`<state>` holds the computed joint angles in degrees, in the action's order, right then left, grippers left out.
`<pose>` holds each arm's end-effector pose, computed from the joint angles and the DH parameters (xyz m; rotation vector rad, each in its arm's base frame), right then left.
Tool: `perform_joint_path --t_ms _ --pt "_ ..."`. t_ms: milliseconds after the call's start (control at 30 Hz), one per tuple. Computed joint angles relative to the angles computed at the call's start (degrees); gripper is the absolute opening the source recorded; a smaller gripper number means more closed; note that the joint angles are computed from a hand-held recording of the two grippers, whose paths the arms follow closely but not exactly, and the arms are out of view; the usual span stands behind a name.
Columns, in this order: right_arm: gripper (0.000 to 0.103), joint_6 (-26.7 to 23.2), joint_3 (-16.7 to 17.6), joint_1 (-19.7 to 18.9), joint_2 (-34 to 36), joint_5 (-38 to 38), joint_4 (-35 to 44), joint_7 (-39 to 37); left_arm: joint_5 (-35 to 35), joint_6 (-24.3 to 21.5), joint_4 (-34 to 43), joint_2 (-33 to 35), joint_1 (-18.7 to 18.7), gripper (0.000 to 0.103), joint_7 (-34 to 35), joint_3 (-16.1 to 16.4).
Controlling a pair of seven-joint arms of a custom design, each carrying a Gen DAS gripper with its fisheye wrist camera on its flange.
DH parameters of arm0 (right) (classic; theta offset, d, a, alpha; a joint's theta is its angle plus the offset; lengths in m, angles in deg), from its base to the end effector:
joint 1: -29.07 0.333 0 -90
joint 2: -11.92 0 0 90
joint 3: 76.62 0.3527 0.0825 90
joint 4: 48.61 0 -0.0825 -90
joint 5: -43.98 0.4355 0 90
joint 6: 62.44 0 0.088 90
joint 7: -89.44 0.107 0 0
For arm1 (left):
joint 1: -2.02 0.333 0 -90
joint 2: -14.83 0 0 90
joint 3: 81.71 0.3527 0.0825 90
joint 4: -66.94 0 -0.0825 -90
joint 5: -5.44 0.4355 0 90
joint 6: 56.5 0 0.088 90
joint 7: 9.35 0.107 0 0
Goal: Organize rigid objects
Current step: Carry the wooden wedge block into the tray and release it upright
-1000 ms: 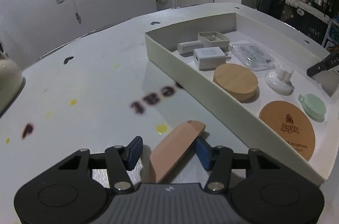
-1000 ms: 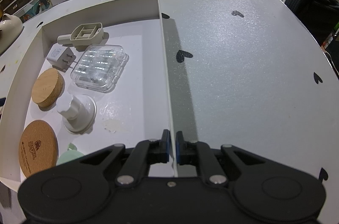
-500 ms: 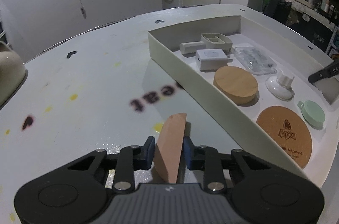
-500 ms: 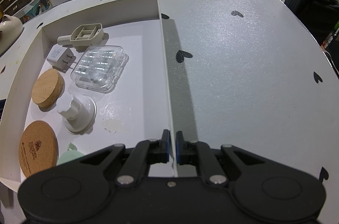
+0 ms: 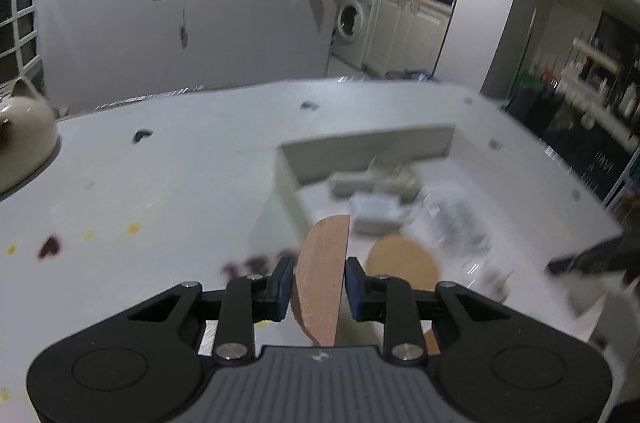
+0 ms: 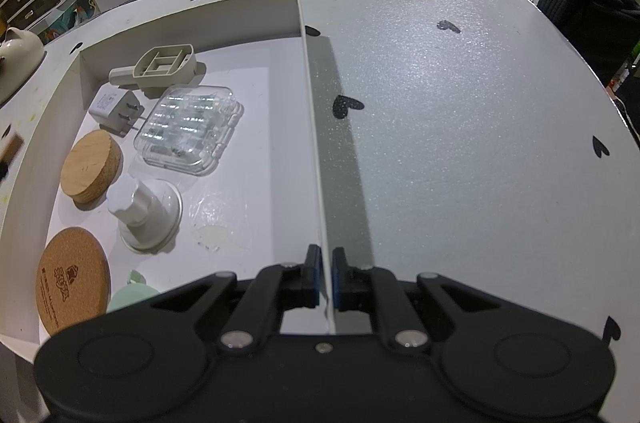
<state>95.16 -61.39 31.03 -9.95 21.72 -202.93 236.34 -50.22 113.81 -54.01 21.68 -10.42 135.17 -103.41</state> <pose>0.4226 0.1441 0.3891 -1.5596 2.2547 -0.5223 0.5620 -0.3053 0.4313 -1.2248 2.3851 -1.1547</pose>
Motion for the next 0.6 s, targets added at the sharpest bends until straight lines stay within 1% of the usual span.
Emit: perform_joint_path --t_ms 67,167,333,500,600 --pt "0.007 0.01 -0.27 0.24 0.02 0.32 0.04 -0.33 -0.68 -1.08 1.32 0.22 -0.31 0.029 -0.28 -0.48" --pt "0.007 -0.02 -0.39 0.33 0.07 0.56 0.09 -0.64 1.48 -2.33 3.2 1.13 -1.6 0.029 -3.05 -0.74" --pt "0.007 0.45 -0.42 0.23 0.03 0.58 -0.13 -0.64 9.03 -5.86 7.45 4.46 -3.47 0.029 -11.2 -1.68" --pt "0.007 0.82 -0.29 0.02 -0.03 0.7 -0.32 -0.89 15.39 -11.48 12.04 8.29 -4.62 0.029 -18.64 -3.39" --pt "0.007 0.76 -0.13 -0.08 -0.01 0.71 -0.29 -0.92 20.6 -14.7 14.57 10.77 -5.97 0.029 -25.17 -3.43"
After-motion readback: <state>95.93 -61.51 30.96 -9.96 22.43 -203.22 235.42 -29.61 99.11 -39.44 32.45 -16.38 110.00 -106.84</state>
